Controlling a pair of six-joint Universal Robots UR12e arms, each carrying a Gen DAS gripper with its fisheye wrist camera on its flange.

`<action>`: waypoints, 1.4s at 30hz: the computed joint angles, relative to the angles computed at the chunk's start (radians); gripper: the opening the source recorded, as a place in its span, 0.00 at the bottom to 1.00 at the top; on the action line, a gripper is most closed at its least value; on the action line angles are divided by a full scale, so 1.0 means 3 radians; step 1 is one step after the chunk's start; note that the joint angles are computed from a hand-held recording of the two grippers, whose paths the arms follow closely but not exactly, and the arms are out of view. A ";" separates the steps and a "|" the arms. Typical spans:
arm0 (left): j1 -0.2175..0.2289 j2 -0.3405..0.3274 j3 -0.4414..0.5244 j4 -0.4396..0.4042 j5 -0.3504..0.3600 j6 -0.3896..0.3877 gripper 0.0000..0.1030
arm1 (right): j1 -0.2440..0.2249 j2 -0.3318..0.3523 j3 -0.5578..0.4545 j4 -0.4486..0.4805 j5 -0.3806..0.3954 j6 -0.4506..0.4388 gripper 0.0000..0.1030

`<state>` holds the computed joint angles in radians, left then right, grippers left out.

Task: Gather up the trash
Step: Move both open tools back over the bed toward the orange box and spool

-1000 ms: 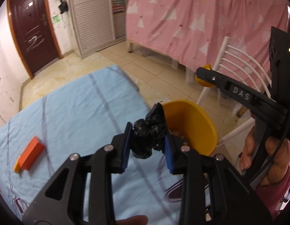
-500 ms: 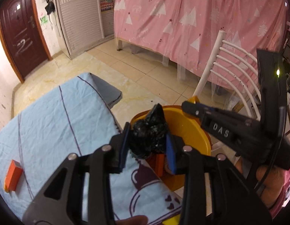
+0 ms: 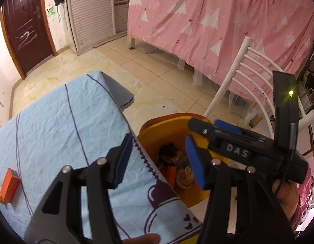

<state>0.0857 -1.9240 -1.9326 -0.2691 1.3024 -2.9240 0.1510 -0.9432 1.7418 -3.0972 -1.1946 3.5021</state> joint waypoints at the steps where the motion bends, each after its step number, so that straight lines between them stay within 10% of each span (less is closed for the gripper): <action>1: 0.0004 0.0005 -0.0002 0.0003 -0.0004 -0.0008 0.51 | 0.0003 -0.0004 -0.0003 0.0014 0.0002 0.0000 0.78; 23: 0.0406 0.0332 -0.0373 0.0527 0.0058 -0.0284 0.55 | 0.0173 -0.0077 0.0036 -0.0352 0.0024 -0.0160 0.79; 42: 0.1040 0.0567 -0.0622 0.0719 0.0322 -0.0459 0.56 | 0.0665 0.0032 -0.0377 0.0135 0.0024 -0.0777 0.81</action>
<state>0.3978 -1.7538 -2.1191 -0.0535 1.3991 -3.0617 0.3504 -0.9335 1.6287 -3.0569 -1.1876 3.2691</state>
